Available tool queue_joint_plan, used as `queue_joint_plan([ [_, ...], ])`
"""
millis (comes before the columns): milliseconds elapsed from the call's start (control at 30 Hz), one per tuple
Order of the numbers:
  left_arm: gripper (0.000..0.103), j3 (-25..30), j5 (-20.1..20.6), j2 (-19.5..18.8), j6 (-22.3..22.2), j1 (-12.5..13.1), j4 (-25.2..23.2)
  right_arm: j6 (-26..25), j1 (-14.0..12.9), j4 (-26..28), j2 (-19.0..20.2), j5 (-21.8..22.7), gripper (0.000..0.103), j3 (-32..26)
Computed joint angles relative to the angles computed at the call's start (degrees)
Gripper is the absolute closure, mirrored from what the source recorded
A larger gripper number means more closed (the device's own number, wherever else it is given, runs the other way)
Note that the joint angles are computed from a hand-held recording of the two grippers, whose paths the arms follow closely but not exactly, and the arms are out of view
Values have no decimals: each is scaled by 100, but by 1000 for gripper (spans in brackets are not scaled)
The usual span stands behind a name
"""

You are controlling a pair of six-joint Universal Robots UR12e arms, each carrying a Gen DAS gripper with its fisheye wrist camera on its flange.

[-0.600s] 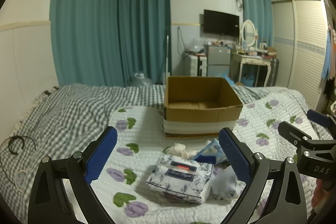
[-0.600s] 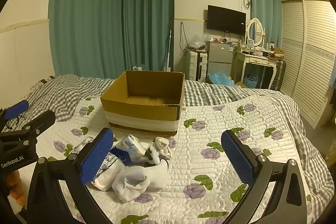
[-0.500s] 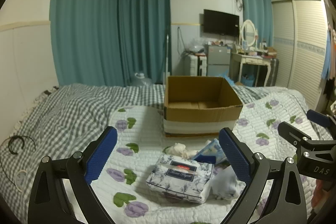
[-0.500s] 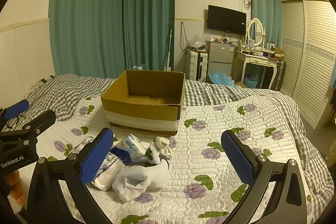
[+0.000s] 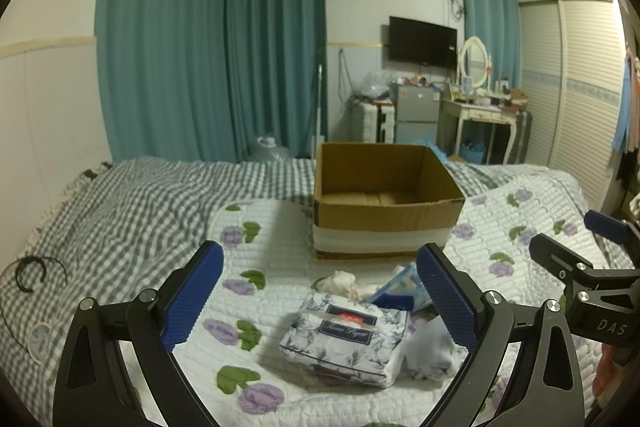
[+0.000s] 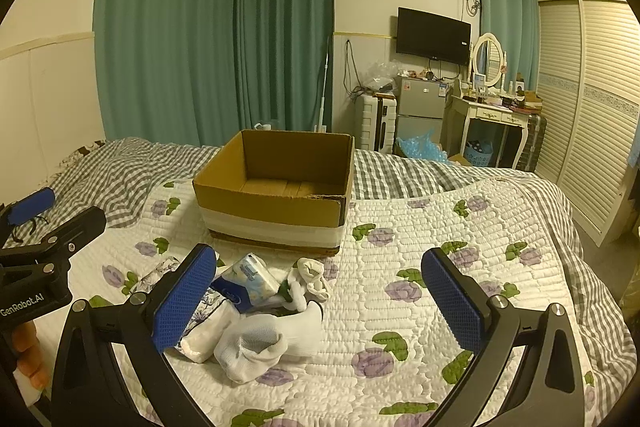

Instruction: Organize soft objects

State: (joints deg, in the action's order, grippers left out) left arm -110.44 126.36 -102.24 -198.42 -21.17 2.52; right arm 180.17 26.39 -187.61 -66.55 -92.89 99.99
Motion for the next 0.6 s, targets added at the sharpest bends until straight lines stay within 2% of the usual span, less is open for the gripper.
queue_joint_plan([
  [600, 4, -75, -25, -31, 0, 8, 108, -14, 5, 28, -4, -25, 0, 10],
])
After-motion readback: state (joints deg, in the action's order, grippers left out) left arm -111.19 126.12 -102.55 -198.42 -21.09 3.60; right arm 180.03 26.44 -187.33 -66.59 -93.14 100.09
